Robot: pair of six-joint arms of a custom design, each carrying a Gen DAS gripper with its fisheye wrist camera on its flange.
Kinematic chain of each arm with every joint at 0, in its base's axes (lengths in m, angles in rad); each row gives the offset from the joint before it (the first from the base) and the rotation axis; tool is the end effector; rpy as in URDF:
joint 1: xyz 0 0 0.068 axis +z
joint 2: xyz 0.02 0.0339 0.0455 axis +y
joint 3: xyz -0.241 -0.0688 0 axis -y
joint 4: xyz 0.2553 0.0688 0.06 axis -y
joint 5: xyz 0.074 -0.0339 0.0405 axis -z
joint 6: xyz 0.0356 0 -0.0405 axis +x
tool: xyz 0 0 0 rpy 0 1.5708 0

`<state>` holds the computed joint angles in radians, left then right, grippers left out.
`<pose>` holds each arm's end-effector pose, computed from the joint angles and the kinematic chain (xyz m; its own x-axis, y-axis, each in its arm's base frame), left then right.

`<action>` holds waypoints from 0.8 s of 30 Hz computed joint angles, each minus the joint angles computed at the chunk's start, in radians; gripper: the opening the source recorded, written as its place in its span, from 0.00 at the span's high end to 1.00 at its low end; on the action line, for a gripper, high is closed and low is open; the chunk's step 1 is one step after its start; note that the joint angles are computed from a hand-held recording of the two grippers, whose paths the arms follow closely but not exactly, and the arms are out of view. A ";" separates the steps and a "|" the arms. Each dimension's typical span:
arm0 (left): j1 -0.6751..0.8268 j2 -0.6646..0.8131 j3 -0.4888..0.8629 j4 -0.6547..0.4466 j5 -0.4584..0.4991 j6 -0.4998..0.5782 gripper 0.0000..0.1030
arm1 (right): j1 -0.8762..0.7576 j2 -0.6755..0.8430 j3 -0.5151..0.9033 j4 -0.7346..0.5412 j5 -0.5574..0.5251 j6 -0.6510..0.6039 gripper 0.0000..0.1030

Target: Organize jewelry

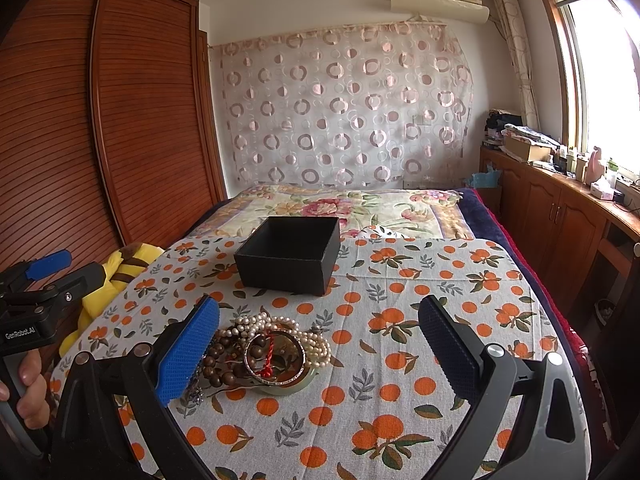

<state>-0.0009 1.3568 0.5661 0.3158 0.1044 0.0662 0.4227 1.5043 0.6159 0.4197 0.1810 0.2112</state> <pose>0.2883 -0.0040 0.1597 -0.4501 0.0662 -0.8905 0.1236 0.9923 0.0113 0.2843 0.1208 0.1444 -0.4567 0.0207 -0.8894 -0.1650 0.9804 0.1075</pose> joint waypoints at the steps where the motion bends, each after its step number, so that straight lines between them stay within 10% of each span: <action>1: 0.000 -0.001 0.000 0.000 0.000 0.000 0.07 | 0.000 0.000 0.000 0.001 0.001 0.000 0.02; 24: -0.002 -0.007 -0.009 -0.004 -0.002 -0.002 0.07 | 0.007 -0.004 0.006 -0.019 0.000 0.005 0.02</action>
